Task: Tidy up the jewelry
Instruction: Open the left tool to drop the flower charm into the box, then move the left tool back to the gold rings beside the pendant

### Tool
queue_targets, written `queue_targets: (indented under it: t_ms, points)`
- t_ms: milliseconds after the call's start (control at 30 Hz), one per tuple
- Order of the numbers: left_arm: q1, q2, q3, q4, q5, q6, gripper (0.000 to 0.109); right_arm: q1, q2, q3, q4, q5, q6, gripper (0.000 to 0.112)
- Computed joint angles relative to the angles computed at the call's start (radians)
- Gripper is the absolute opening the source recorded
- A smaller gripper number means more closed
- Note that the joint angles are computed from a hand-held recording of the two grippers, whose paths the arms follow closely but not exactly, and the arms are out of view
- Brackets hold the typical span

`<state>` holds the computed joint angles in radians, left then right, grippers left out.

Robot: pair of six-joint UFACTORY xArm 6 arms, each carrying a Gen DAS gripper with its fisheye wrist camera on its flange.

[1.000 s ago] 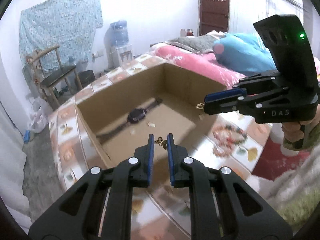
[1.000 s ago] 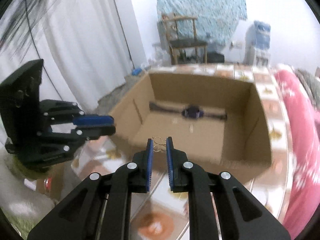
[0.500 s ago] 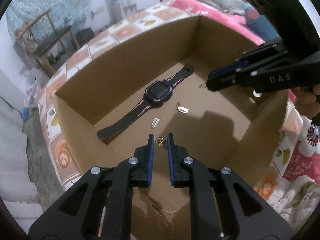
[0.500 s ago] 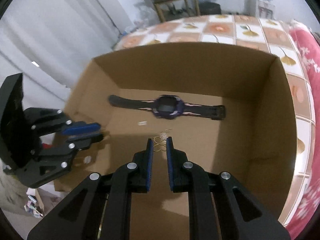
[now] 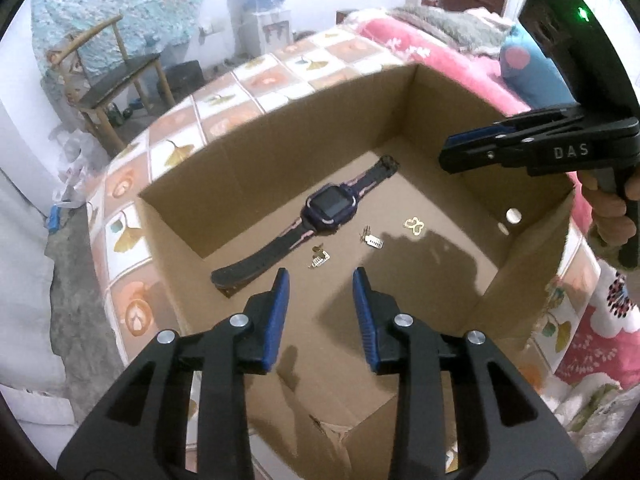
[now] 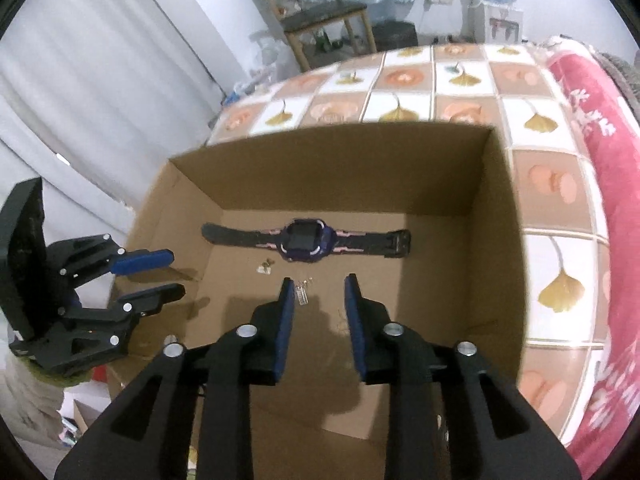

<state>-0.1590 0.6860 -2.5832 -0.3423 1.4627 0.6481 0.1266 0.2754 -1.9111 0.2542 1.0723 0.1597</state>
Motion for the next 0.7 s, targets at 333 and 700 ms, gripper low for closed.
queue_targets:
  t_ms: [333, 700]
  points:
    - [0.080, -0.374, 0.534, -0.147, -0.294, 0.059, 0.049, 0.042, -0.305, 0.363, -0.004, -0.236, 0.019, 0.034]
    - [0.151, -0.737, 1.064, -0.252, -0.428, 0.224, 0.054, 0.155, -0.517, 0.710, 0.171, -0.334, -0.063, 0.034]
